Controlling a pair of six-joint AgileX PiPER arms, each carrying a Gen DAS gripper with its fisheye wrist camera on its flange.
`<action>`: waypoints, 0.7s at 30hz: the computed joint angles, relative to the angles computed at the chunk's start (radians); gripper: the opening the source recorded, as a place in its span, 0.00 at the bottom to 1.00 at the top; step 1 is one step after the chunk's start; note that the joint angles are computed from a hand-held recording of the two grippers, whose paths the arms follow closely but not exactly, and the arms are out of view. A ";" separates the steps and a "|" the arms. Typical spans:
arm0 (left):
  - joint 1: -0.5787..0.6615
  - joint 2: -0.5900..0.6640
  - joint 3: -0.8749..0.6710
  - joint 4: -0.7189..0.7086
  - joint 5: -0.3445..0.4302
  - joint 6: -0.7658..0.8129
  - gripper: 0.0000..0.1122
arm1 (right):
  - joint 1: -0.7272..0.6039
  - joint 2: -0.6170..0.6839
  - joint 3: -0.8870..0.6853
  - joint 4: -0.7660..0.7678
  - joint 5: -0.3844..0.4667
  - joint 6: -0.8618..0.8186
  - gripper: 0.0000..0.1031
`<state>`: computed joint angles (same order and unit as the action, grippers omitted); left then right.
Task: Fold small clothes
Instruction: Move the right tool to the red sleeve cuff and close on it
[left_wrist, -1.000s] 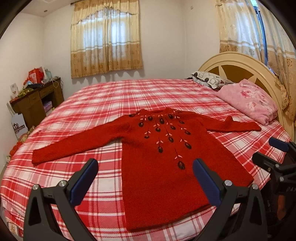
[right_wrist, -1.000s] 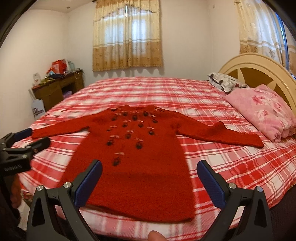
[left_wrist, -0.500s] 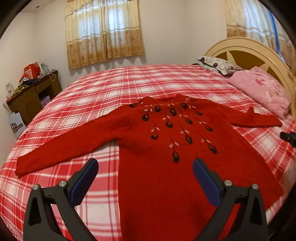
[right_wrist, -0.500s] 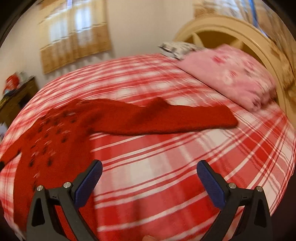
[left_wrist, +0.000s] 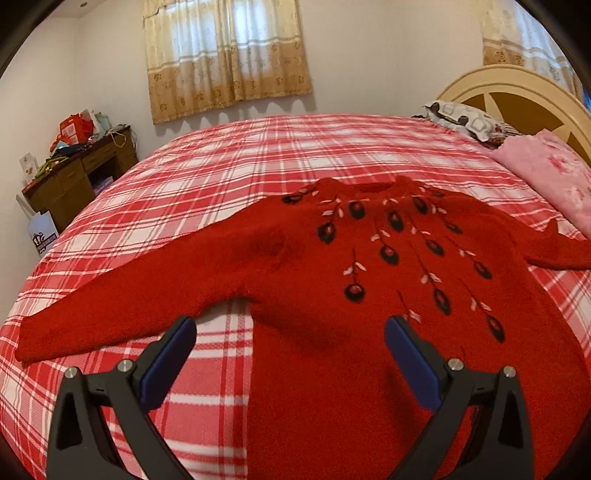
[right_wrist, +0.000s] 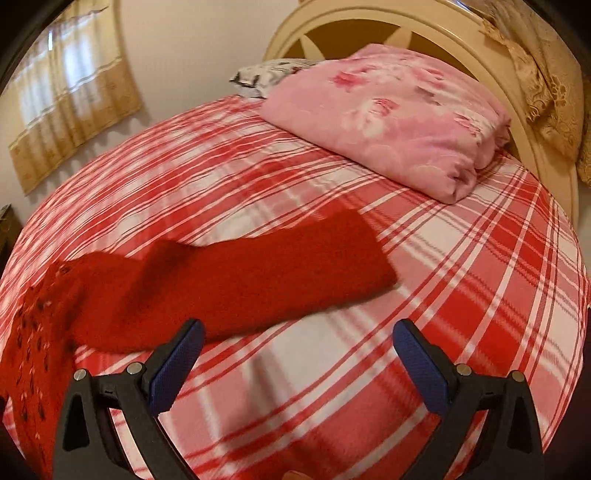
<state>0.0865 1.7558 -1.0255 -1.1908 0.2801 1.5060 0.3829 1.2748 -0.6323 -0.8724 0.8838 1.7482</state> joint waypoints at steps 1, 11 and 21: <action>-0.004 0.014 -0.017 0.018 -0.005 -0.022 0.92 | -0.025 0.004 -0.001 -0.002 -0.005 -0.013 0.99; -0.034 0.145 -0.167 0.296 -0.040 -0.334 0.92 | -0.347 0.069 -0.031 0.064 -0.160 -0.237 0.80; -0.013 0.174 -0.189 0.307 -0.010 -0.374 0.92 | -0.411 0.179 -0.112 0.139 -0.200 -0.409 0.21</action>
